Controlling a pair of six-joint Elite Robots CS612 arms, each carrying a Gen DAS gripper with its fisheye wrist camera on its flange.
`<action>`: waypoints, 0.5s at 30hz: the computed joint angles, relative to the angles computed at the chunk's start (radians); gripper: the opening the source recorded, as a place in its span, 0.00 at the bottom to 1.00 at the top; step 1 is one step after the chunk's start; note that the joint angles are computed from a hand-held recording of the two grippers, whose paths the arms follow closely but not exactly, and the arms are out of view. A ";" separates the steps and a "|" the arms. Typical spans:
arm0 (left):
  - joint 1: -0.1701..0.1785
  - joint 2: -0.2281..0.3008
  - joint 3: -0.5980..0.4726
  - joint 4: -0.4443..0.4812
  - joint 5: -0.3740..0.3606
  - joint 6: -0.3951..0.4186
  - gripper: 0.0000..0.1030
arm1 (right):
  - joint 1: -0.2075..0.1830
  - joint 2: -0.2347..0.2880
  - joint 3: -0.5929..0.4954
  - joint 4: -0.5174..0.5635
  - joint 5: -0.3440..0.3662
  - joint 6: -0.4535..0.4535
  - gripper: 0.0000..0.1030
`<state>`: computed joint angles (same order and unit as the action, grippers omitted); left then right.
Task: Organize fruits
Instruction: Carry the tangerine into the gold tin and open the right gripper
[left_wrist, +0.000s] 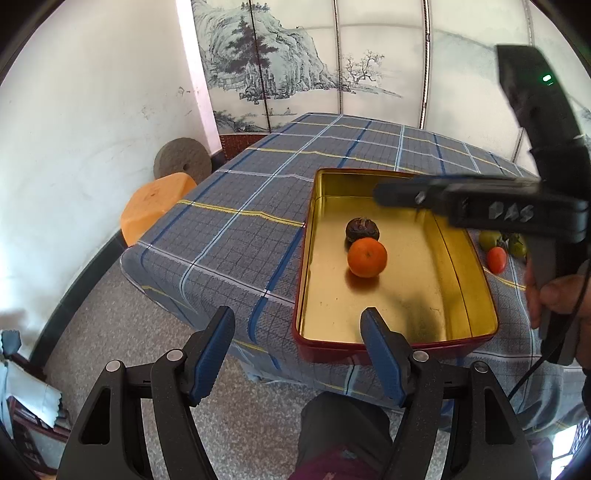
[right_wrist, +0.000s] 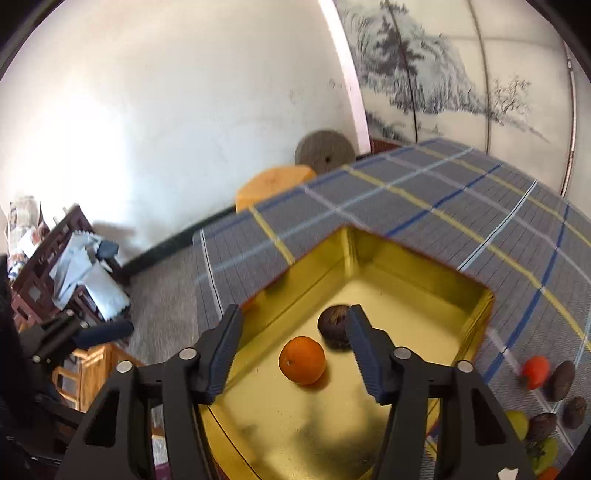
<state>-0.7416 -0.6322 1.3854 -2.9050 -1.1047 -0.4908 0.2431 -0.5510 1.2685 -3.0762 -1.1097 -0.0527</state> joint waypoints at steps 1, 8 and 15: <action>0.001 0.002 -0.003 0.004 -0.003 -0.001 0.69 | -0.005 -0.007 0.015 -0.033 0.005 0.017 0.61; -0.003 0.003 -0.008 0.016 -0.004 0.009 0.69 | -0.029 -0.058 0.135 -0.144 -0.040 0.022 0.74; -0.009 0.005 -0.016 0.031 -0.006 0.028 0.69 | -0.083 -0.113 0.303 -0.243 -0.174 0.063 0.82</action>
